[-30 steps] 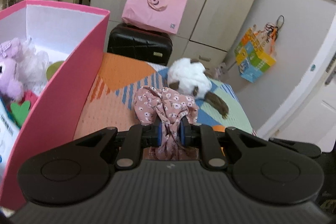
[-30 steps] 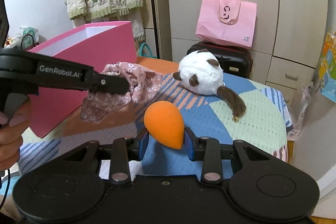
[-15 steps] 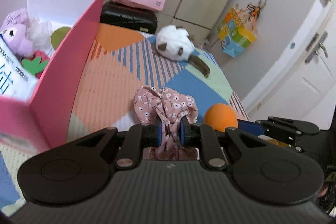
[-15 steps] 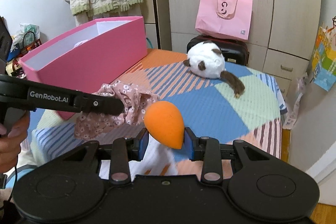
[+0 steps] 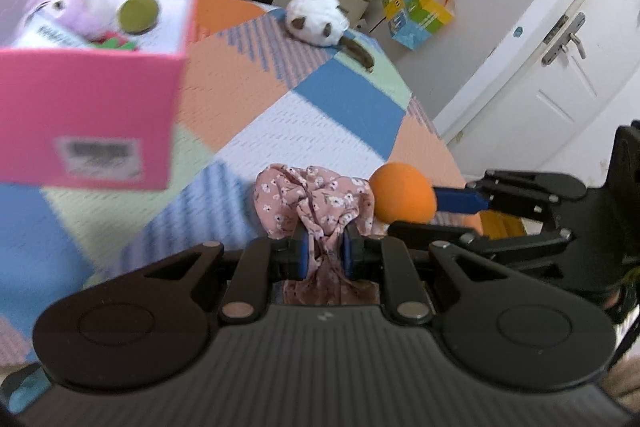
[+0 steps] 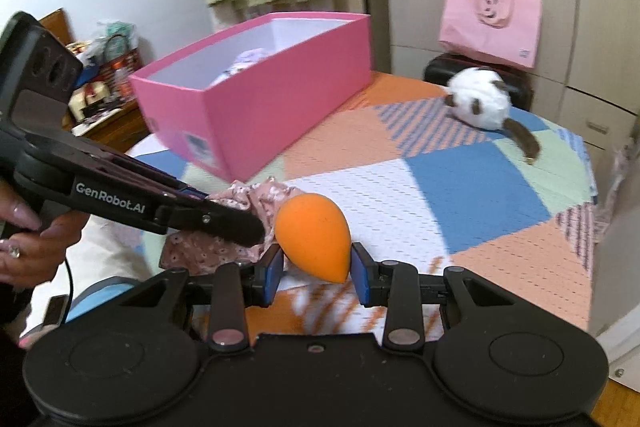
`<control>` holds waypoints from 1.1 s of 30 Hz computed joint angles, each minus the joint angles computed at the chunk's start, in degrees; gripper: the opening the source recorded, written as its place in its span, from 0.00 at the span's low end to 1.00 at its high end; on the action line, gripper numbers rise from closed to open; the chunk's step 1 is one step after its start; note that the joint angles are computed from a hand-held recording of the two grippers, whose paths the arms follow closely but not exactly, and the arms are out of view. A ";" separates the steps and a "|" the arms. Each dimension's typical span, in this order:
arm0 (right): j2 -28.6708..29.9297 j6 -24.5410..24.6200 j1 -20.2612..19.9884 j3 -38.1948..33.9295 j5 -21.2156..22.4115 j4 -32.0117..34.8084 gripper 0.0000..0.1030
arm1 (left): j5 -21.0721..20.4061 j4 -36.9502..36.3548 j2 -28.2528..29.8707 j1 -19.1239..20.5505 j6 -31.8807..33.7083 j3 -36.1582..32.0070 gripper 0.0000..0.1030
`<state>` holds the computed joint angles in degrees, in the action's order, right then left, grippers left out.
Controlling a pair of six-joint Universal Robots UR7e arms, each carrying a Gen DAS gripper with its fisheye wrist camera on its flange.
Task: Organize soft objects
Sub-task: 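Lift and carry the cloth and sponge in both tools over the pink box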
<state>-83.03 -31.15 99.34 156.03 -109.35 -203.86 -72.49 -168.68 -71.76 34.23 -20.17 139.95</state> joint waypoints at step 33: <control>12.80 0.61 15.02 -16.83 2.96 6.17 0.40 | 6.98 13.77 -24.74 1.96 12.72 -3.43 0.14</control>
